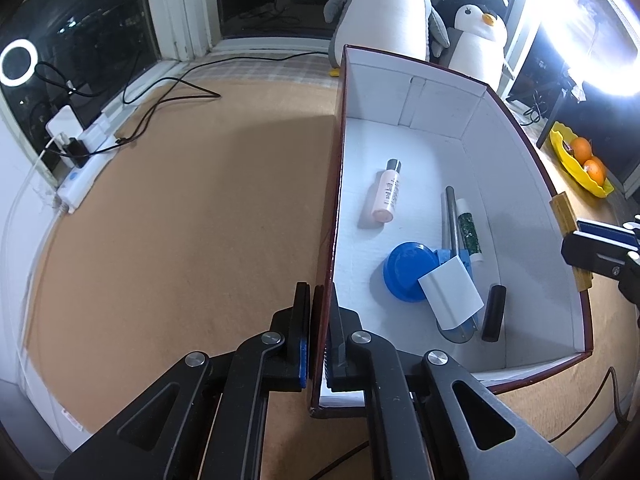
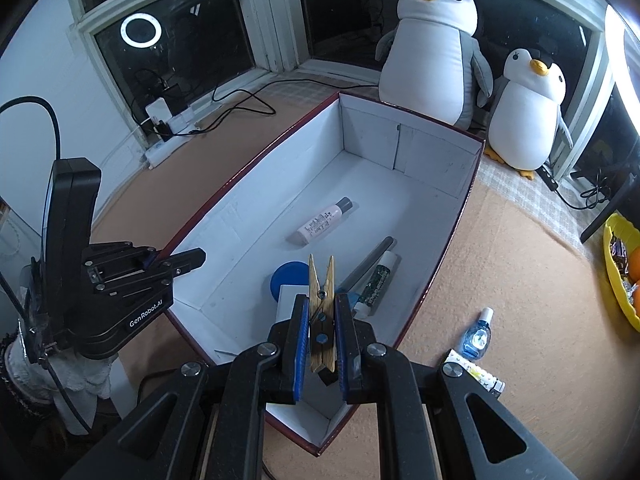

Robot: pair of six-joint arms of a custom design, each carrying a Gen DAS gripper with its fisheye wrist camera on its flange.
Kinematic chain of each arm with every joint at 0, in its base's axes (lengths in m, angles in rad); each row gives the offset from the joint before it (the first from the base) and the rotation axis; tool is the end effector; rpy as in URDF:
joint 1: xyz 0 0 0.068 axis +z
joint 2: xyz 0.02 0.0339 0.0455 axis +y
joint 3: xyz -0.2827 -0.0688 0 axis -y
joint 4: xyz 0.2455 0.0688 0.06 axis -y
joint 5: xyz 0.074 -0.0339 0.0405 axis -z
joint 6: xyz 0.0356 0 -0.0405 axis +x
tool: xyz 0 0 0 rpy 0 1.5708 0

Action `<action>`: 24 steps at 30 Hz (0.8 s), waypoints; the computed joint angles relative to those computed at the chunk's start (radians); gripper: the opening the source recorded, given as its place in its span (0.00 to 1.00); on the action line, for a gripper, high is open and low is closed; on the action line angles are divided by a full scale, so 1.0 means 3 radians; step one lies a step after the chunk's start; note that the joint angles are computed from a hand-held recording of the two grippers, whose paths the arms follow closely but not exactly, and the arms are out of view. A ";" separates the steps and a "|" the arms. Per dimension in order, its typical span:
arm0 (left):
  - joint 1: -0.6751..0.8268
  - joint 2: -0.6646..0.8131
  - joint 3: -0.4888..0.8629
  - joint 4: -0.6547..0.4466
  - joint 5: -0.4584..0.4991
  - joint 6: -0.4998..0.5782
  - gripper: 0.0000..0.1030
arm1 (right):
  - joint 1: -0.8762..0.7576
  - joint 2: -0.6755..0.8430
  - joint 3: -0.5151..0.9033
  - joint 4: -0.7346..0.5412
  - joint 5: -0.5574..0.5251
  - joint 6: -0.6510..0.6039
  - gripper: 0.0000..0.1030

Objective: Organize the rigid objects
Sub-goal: 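Carry the clothespin into the box and release it with the right gripper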

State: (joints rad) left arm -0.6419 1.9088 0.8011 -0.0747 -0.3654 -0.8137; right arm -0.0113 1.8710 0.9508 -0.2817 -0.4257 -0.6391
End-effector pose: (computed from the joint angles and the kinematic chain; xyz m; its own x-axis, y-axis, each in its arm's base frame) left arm 0.2621 -0.1800 0.0881 -0.8368 -0.2220 -0.5005 -0.2292 0.9722 -0.0481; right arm 0.3386 0.0109 0.1253 -0.6659 -0.5357 -0.5192 -0.6676 0.7386 0.0941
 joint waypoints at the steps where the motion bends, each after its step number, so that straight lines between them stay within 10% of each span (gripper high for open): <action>1: -0.0002 0.0000 0.0002 -0.0002 -0.0001 -0.0003 0.04 | 0.0005 0.0000 -0.0011 0.0002 -0.0001 0.0006 0.11; 18: -0.0018 0.0028 0.0069 -0.0076 0.0000 -0.0026 0.04 | 0.0124 0.0084 -0.0153 0.0127 0.0046 0.0041 0.11; 24: -0.0026 0.0040 0.0083 -0.0095 -0.0007 -0.0037 0.04 | 0.0100 0.0010 -0.0207 0.0165 -0.0068 0.0034 0.30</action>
